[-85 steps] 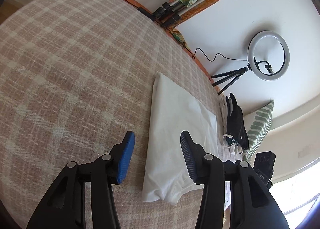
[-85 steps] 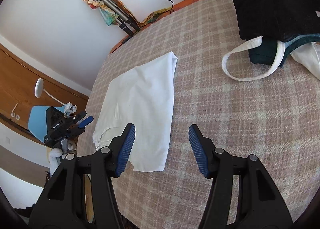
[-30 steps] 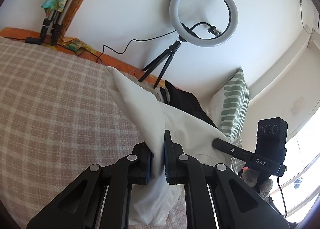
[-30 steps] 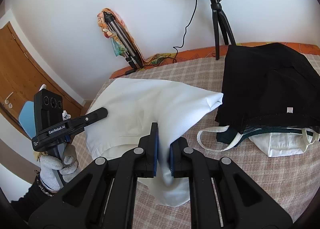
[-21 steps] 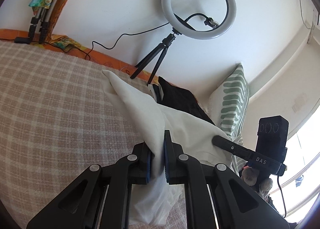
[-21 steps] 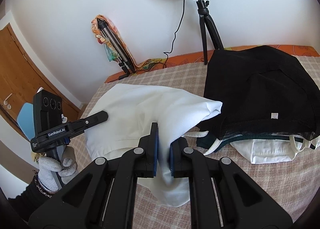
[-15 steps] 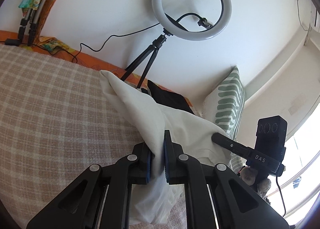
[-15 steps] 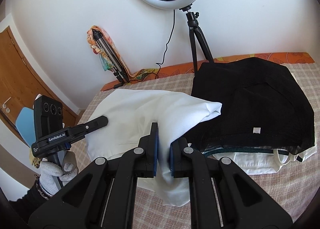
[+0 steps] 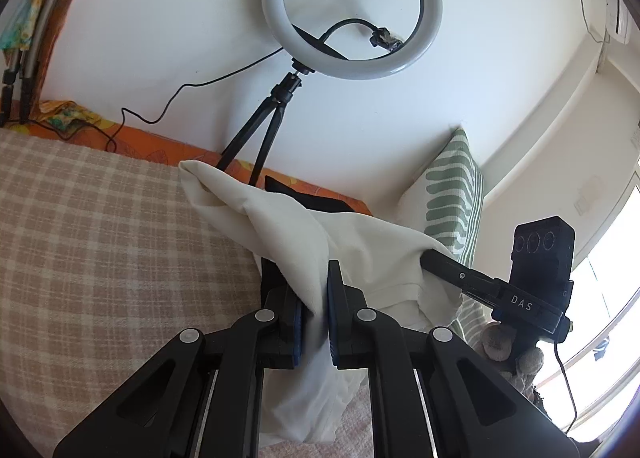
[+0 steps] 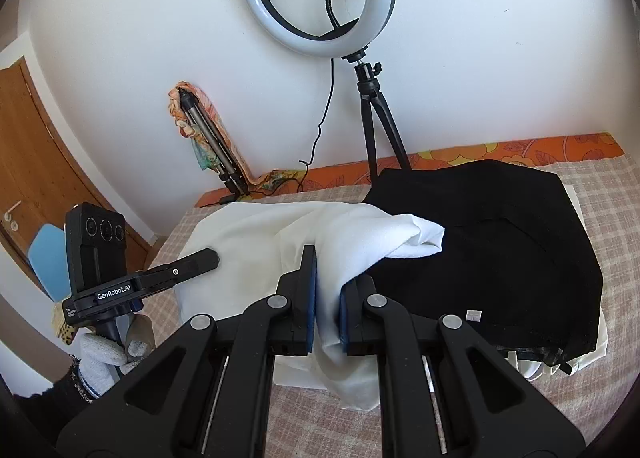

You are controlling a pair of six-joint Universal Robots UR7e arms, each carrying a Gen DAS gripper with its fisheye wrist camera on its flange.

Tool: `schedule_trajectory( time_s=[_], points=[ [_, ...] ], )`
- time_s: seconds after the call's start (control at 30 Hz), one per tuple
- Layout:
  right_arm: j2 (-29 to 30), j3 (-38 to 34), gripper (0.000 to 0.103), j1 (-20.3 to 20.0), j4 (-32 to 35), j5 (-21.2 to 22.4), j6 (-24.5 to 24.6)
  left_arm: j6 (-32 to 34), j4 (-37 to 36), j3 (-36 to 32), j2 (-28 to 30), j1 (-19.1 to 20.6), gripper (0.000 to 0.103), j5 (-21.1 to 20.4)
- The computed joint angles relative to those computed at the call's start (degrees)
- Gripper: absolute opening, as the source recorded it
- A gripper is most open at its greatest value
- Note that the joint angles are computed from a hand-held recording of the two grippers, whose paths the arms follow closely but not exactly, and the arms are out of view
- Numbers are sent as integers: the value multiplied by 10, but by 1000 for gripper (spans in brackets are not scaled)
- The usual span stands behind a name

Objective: Fold small clothes
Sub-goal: 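Carry the folded shirt with both grippers onto the black garment pile, then lower the shirt onto the pile and open both grippers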

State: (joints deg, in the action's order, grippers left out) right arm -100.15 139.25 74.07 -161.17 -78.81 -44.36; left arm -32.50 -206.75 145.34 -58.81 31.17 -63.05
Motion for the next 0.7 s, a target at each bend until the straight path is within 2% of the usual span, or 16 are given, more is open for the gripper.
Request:
schedule_trajectory(
  time_s=[0.13, 0.23, 0.33, 0.37, 0.4, 0.47, 0.53, 0.57, 0.63, 0.7],
  points=[
    [-11, -18, 10, 14, -10, -17, 1, 23, 8, -43, 16, 11, 8, -14],
    [-18, -38, 10, 7, -2, -8, 8, 29, 12, -74, 38, 23, 8, -33],
    [-11, -42, 10, 6, -43, -18, -41, 42, -1, -106, 78, 42, 8, -38],
    [2, -44, 10, 1, -64, -26, -51, 44, -2, -114, 95, 53, 8, -37],
    [15, -52, 10, -12, -65, -28, -38, 32, 20, -123, 109, 68, 8, -35],
    [39, -70, 10, -47, -29, -26, -6, 2, 80, -138, 127, 104, 8, -72],
    [65, -72, 11, -59, -36, -77, -1, -7, 110, -144, 139, 105, 8, -54],
    [76, -65, 14, -60, -62, -104, -8, -1, 111, -144, 141, 101, 8, -46],
    [78, -62, 20, -70, -73, -115, -14, 4, 121, -144, 138, 91, 13, -31],
    [66, -58, 38, -83, -90, -107, -8, 5, 143, -148, 135, 78, 15, -4]
  ],
)
